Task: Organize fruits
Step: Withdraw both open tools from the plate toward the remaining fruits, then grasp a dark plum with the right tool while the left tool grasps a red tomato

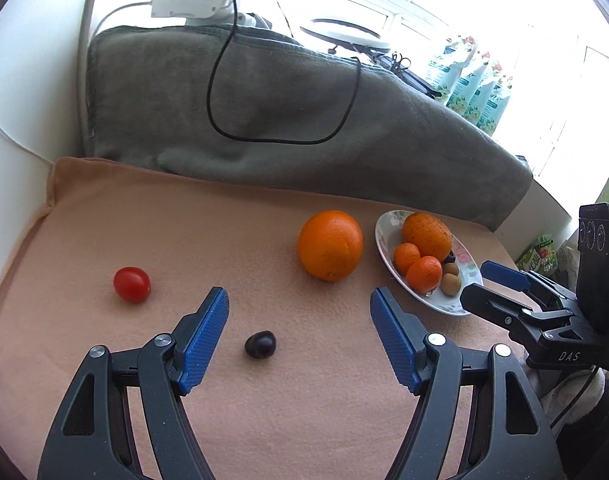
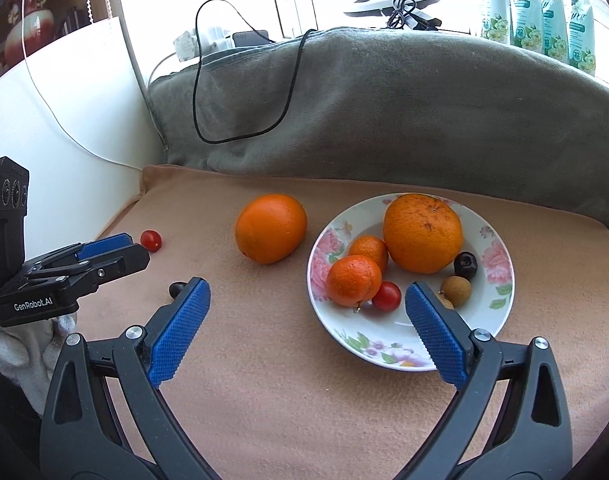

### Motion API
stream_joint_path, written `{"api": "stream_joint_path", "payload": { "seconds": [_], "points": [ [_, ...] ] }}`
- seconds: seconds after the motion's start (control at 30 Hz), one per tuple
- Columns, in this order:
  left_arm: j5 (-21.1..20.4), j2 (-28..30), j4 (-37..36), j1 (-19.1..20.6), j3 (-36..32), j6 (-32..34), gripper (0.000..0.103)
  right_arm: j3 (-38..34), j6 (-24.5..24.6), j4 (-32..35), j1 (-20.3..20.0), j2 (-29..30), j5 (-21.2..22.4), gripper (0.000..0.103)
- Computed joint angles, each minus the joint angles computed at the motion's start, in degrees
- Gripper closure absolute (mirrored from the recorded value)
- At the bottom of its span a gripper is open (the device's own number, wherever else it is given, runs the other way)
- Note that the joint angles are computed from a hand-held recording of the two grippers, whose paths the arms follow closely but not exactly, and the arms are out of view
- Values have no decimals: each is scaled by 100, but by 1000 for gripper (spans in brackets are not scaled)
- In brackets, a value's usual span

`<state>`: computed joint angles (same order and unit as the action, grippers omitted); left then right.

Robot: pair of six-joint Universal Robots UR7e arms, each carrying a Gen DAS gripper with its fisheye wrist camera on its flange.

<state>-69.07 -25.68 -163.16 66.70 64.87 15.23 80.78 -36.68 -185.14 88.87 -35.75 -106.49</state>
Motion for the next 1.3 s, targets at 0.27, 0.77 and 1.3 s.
{"api": "stream_joint_path", "payload": {
  "seconds": [0.27,0.77,1.3],
  "points": [
    [242,-172,-76,265,78,-227,30,-261,-176,412,124,316,148,6],
    [369,-47,182,504,-323,-404,38,-1100,-444,1541,310,985,53,26],
    [501,470,800,637,-1320,-427,47,-1708,-251,2381,267,1324,-50,52]
  ]
}}
